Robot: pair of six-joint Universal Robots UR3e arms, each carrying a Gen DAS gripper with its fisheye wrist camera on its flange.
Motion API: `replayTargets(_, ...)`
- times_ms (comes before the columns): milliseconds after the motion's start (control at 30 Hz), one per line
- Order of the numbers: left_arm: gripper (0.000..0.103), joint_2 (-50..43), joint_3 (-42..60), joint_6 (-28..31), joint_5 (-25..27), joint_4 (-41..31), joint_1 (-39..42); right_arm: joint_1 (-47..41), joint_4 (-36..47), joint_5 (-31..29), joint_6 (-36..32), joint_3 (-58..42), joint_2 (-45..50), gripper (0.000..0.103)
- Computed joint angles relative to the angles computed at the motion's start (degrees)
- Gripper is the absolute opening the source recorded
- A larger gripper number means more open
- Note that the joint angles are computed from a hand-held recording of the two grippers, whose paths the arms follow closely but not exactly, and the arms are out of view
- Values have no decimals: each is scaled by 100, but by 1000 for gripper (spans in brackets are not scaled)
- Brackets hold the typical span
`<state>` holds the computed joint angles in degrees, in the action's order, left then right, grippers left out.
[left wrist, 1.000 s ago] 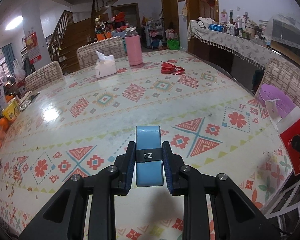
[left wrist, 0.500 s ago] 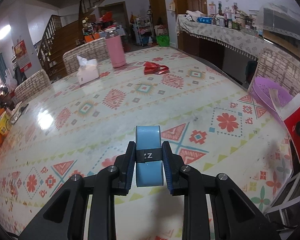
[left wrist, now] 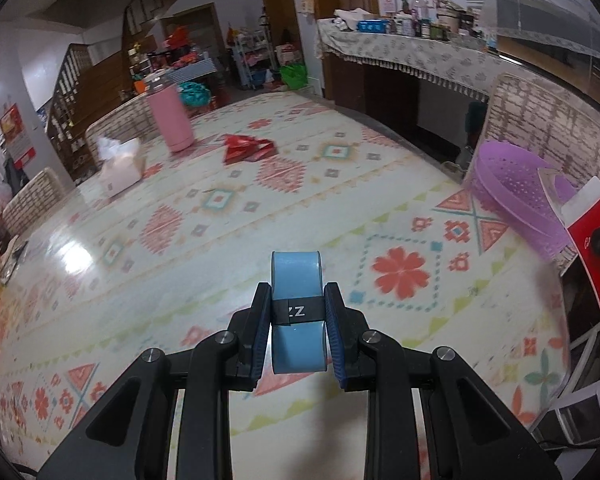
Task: Collect trash
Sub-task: 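Carry the blue item and red-white box to the purple wastebasket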
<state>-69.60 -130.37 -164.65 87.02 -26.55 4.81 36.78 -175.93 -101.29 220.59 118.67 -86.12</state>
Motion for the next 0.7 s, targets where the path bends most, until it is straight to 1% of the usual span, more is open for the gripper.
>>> replayTargets(67,25,-437,276,-176,183,154,-374,-214,-24,117,-51,239,-224,67)
replayTargets(333,25,-1730,1382,-643,673,273,-1451,-1204,-13,704,-359,1043,-1117,67)
replayTargets(533,25,-2500,2269,-772,950,182,-2053,-1838,53,1096,-559,1423,-1627,67)
replayTargets(700,25,-2983,2910,-815,1083,29,-2396,-2298,68,1407,-720,1680,-1927,67)
